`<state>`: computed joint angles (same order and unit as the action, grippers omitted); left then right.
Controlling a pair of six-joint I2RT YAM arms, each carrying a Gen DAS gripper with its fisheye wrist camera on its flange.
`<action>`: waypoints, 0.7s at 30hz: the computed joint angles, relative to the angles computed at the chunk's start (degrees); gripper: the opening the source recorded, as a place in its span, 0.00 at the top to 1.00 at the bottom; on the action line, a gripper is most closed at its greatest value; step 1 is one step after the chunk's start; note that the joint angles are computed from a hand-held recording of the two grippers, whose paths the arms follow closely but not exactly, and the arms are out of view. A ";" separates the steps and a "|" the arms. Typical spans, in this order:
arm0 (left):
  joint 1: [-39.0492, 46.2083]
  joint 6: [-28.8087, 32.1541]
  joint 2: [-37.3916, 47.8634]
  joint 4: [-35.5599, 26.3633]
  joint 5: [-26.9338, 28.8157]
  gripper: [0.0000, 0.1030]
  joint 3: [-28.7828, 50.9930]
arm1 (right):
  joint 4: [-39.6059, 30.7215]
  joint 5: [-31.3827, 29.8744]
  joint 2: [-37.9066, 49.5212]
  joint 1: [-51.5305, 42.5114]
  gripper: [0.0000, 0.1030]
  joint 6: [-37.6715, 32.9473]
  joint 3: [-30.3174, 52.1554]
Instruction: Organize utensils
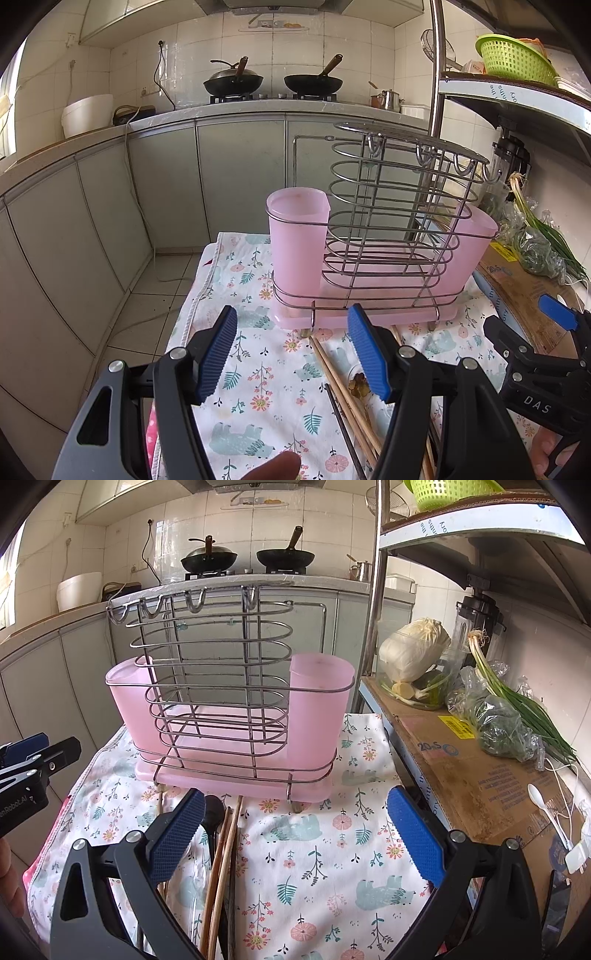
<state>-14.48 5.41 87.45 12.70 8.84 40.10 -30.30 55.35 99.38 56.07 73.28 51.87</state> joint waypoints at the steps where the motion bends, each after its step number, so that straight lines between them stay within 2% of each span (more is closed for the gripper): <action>1: 0.02 0.05 0.02 -0.05 0.04 0.40 0.06 | 0.03 -0.02 -0.07 0.00 0.03 -0.01 -0.11; 21: -0.26 -0.11 0.30 0.79 -0.15 0.40 -0.51 | -0.59 -0.01 -0.05 0.14 0.03 0.25 0.16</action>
<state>-14.74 5.30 87.75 13.49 8.69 39.60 -30.89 55.35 99.33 56.21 73.54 52.04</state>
